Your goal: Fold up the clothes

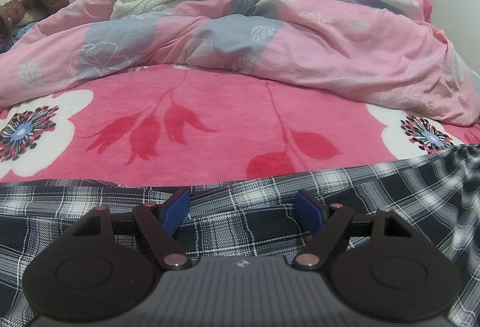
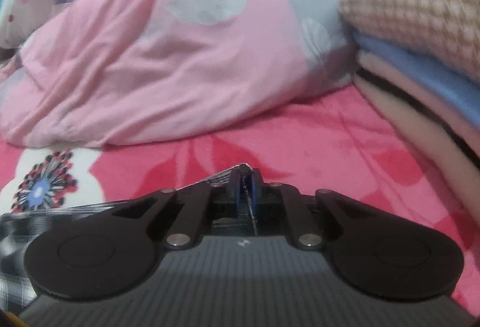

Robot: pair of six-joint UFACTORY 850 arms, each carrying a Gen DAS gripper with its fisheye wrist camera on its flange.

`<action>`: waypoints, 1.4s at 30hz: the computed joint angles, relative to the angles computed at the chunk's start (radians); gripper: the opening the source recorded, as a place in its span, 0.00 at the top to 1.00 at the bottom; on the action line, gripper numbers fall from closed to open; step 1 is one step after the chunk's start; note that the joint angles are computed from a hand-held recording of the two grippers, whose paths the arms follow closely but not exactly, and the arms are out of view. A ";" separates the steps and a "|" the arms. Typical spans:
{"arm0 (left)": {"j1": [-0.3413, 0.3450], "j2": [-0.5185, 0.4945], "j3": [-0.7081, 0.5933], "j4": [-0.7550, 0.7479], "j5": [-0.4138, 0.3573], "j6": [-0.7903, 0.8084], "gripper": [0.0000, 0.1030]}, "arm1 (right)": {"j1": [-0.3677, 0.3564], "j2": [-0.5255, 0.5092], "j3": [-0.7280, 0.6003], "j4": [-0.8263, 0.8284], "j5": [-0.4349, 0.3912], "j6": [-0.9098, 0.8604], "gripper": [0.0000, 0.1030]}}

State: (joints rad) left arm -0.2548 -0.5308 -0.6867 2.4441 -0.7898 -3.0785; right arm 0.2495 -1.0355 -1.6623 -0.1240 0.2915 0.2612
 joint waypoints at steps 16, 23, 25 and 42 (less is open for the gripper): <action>-0.039 0.085 0.032 -0.093 -0.019 0.053 0.24 | -0.197 0.530 0.755 -0.293 0.372 0.551 0.78; -0.191 0.151 0.033 -0.117 0.015 0.167 0.22 | -0.213 0.478 0.802 -0.456 0.433 0.758 0.74; -0.235 0.137 0.016 -0.096 0.049 0.155 0.22 | -0.194 0.431 0.772 -0.436 0.437 0.759 0.74; -0.321 0.060 0.009 -0.051 0.047 0.092 0.24 | -0.141 0.350 0.773 -0.206 0.546 0.578 0.98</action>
State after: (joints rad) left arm -0.5755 -0.4705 -0.6773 2.3933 -0.7431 -2.9868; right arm 0.1087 -0.6854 -0.8896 -0.3304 0.8378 0.8389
